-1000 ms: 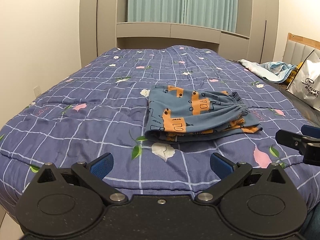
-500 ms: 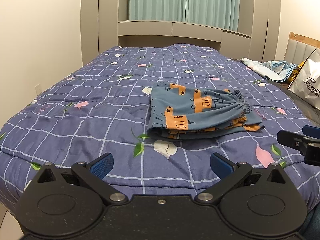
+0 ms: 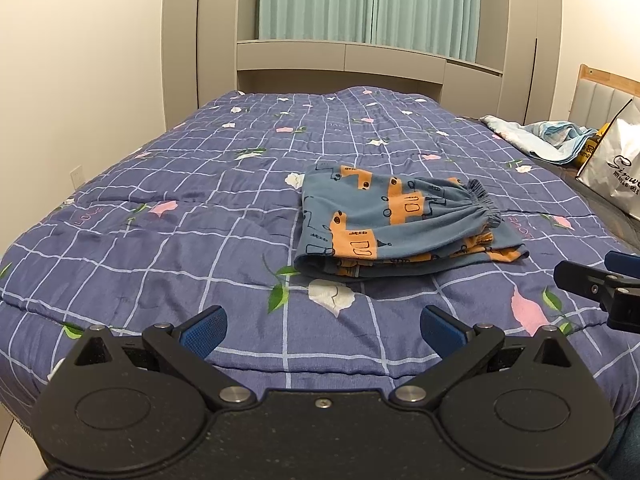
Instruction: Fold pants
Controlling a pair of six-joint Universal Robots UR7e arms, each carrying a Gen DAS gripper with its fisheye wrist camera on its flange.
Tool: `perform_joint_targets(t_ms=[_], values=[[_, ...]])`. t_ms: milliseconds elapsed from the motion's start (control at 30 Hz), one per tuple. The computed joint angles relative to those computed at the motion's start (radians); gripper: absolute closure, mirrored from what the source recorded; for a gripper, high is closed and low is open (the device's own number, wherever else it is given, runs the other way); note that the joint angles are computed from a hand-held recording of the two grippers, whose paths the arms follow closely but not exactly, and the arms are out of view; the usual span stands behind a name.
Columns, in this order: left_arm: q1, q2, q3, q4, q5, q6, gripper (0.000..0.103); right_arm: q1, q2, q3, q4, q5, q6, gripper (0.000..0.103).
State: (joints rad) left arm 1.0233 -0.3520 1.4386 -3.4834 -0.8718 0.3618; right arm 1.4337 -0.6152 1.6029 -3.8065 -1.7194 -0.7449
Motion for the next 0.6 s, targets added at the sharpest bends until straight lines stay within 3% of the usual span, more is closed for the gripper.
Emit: perform_joint_targets(t_ms=[467,600], values=[[0.001,-0.001,-0.001,0.005,-0.001,-0.003,0.001,0.000,0.000,0.000,0.000,0.001,-0.001,0.000],[-0.004,0.004,-0.004,0.012,0.035,-0.011,0.001,0.001,0.000,0.000,0.000,-0.001,0.000,0.000]])
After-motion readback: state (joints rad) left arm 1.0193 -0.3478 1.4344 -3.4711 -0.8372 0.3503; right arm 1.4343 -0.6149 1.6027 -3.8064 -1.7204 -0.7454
